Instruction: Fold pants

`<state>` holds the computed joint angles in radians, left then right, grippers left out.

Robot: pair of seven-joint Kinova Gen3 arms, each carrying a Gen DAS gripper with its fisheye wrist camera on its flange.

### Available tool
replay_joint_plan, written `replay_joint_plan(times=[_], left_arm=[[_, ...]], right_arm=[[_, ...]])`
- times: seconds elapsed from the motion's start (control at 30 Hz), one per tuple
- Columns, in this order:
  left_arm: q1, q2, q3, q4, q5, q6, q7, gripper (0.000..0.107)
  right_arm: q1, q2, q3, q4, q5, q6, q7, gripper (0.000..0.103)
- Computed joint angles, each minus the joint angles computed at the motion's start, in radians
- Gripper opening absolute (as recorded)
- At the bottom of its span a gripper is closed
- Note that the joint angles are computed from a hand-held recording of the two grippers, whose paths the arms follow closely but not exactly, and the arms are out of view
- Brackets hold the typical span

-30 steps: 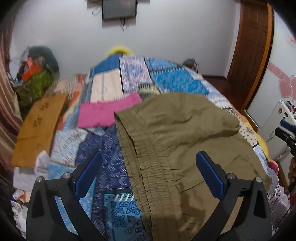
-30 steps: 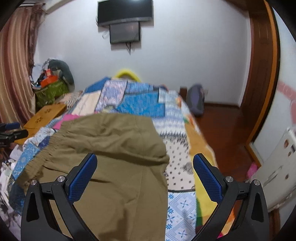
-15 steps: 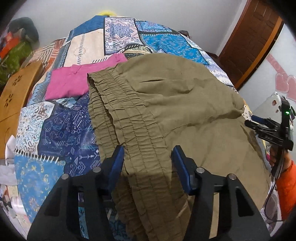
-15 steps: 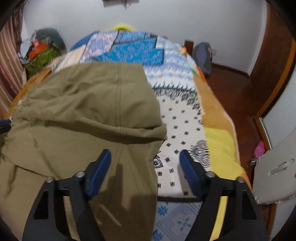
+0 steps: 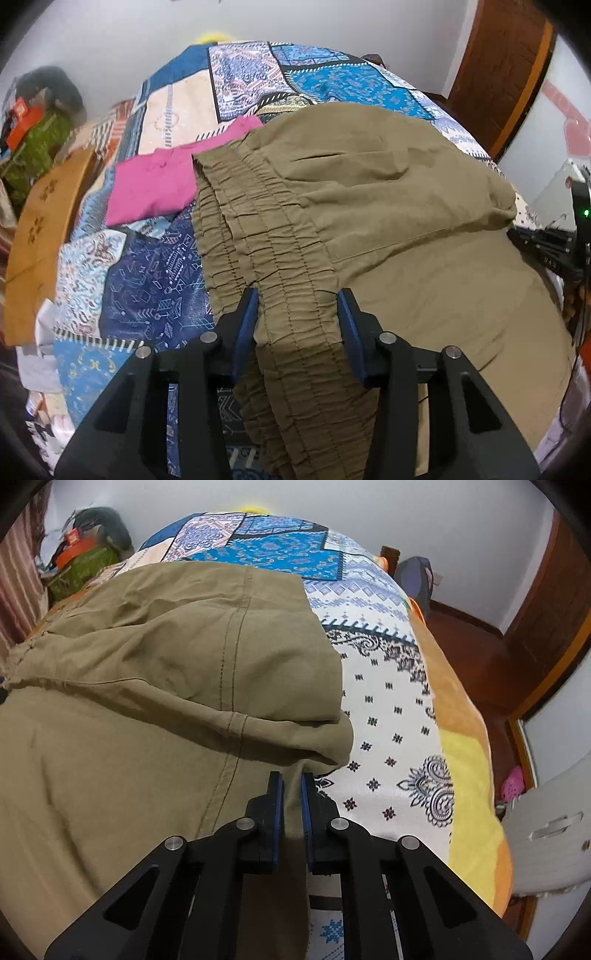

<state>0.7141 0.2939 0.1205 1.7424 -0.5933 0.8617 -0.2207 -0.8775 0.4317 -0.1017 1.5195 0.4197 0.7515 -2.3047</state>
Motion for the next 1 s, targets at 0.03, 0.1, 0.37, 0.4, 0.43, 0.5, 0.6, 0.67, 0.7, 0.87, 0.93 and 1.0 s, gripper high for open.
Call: replay_joint_plan(times=[0.03,0.1,0.37,0.4,0.43,0.5,0.6,0.67,0.7,0.87,0.93,1.0], left_arm=[[-0.006,-0.007,0.002,0.009,0.008,-0.014,-0.003,0.045],[-0.025,-0.041,0.006,0.039,0.03,-0.059,-0.012,0.047],[-0.059,-0.09,0.019,0.019,-0.004,-0.028,0.015,0.055],[-0.075,-0.087,0.018,0.013,0.006,-0.033,0.007,0.057],[-0.093,-0.08,0.016,0.008,0.02,-0.043,-0.009,0.058],[-0.131,-0.061,0.013,-0.006,0.062,-0.063,-0.062,0.059],[-0.184,-0.024,0.005,-0.02,0.15,-0.102,-0.156,0.059],[-0.199,0.002,0.0,-0.027,0.18,-0.113,-0.182,0.059],[-0.184,0.009,-0.016,-0.025,0.171,-0.119,-0.178,0.059],[-0.104,0.038,-0.063,-0.039,0.065,-0.073,-0.149,0.054],[-0.075,0.059,-0.073,-0.058,0.021,-0.027,-0.137,0.053],[-0.073,0.076,-0.074,-0.066,0.014,-0.006,-0.134,0.053]], right_arm=[[0.008,0.012,-0.003,-0.02,-0.012,0.011,0.008,0.008],[0.009,0.009,-0.01,-0.039,-0.023,0.041,0.031,0.009],[0.038,-0.056,-0.002,-0.028,-0.014,-0.026,0.042,0.053],[0.04,-0.056,0.003,-0.033,-0.008,-0.043,0.031,0.056],[0.043,-0.051,0.008,-0.044,-0.004,-0.055,0.024,0.057],[0.059,-0.021,0.003,-0.087,-0.018,-0.05,0.039,0.061],[0.095,0.037,-0.021,-0.157,-0.076,-0.03,0.119,0.062],[0.109,0.096,-0.023,-0.219,-0.127,0.001,0.182,0.061],[0.12,0.111,-0.032,-0.234,-0.147,0.013,0.199,0.061],[0.107,0.165,-0.008,-0.276,-0.204,0.047,0.274,0.022],[0.046,0.169,0.043,-0.275,-0.144,0.057,0.248,0.015],[0.018,0.184,0.073,-0.291,-0.11,0.089,0.212,0.008]])
